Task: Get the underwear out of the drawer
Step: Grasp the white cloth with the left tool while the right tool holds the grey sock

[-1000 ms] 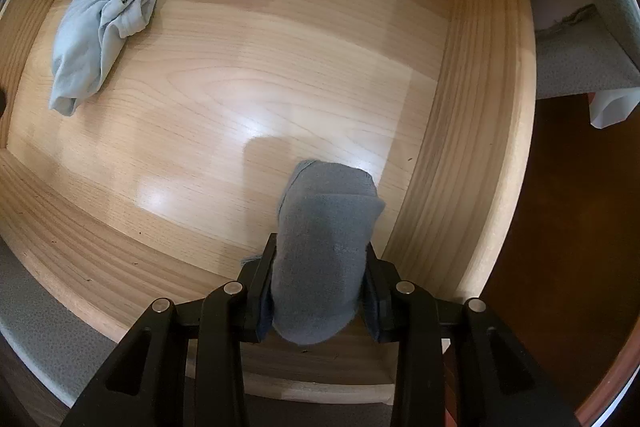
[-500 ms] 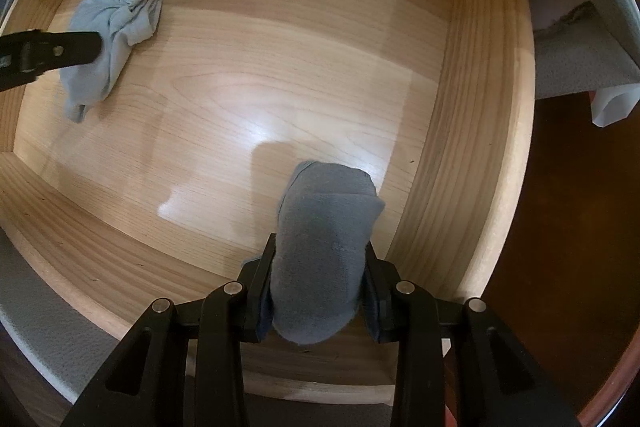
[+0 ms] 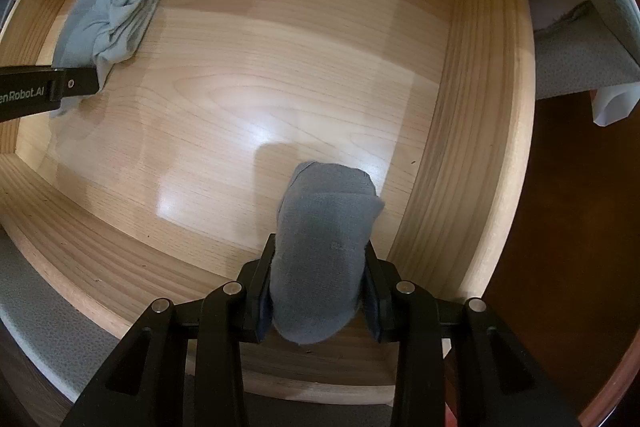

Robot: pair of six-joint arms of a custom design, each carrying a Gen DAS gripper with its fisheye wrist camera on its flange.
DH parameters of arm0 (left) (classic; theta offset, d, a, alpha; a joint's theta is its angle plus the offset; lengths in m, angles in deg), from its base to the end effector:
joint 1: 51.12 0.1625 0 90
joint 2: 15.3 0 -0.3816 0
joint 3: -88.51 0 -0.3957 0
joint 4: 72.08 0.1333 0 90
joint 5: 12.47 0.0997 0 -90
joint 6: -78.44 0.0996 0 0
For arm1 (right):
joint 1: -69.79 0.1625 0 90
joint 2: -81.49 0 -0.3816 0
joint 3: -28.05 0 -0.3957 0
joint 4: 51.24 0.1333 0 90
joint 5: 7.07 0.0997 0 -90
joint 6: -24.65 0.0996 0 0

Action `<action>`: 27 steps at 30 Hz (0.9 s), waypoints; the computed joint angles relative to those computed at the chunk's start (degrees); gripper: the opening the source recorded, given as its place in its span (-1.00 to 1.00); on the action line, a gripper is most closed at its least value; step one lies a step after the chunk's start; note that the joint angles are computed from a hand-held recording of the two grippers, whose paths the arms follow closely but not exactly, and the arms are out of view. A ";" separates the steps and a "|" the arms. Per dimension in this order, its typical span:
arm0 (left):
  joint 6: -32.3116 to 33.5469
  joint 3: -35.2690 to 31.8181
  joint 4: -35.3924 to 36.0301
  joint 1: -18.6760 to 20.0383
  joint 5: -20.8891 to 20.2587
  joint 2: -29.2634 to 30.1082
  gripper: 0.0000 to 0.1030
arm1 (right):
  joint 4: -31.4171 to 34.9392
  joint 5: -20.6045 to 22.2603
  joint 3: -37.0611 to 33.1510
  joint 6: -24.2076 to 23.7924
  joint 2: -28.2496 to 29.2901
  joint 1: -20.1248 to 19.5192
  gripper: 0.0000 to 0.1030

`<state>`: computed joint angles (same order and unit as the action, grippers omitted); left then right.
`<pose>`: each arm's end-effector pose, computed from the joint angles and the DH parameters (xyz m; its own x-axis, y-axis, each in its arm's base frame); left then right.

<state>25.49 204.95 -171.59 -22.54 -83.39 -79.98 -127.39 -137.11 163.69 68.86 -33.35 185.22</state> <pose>-0.2883 -0.3459 0.0599 -0.6749 0.2808 -0.6824 0.1849 0.9596 0.2120 0.1691 -0.1945 0.2489 -0.6293 0.0456 0.7758 0.1194 0.9921 0.0385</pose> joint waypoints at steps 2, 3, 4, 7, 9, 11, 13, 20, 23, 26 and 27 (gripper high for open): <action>0.22 0.36 0.24 0.26 0.00 -0.77 -0.45 | 0.13 -0.04 -0.08 0.03 0.03 -0.04 -0.37; 0.06 0.58 0.77 0.38 -0.14 -1.17 -0.46 | 0.11 -0.08 0.01 0.01 -0.07 -0.10 -0.37; 0.04 1.42 0.98 0.49 -0.32 -2.04 -0.47 | 0.03 -0.12 0.14 -0.08 -0.18 -0.17 -0.37; -0.20 2.16 2.02 0.62 -1.05 -3.11 -0.47 | -0.04 -0.17 0.27 -0.27 -0.28 -0.30 -0.37; -0.33 2.54 2.90 0.91 -1.59 -4.06 -0.47 | -0.03 -0.20 0.25 -0.29 -0.24 -0.33 -0.37; -0.58 3.32 3.70 1.02 -2.15 -5.35 -0.47 | 0.10 -0.16 0.14 -0.20 -0.09 -0.40 -0.37; -0.69 3.93 4.48 1.09 -2.41 -6.16 -0.47 | 0.14 -0.21 0.10 -0.24 0.01 -0.44 -0.37; -2.44 6.58 5.62 0.98 -4.13 -9.11 -0.42 | 0.11 -0.29 -0.14 -0.18 0.45 -0.50 -0.37; -3.53 6.36 5.56 1.03 -4.69 -9.00 -0.35 | 0.01 -0.28 -0.09 -0.31 0.35 -0.55 -0.37; -3.36 5.63 5.81 1.19 -5.18 -9.58 -0.08 | -0.08 -0.31 -0.09 -0.39 0.38 -0.59 -0.37; -2.95 5.66 5.17 1.29 -5.94 -10.42 0.05 | -0.09 -0.32 -0.06 -0.41 0.35 -0.60 -0.37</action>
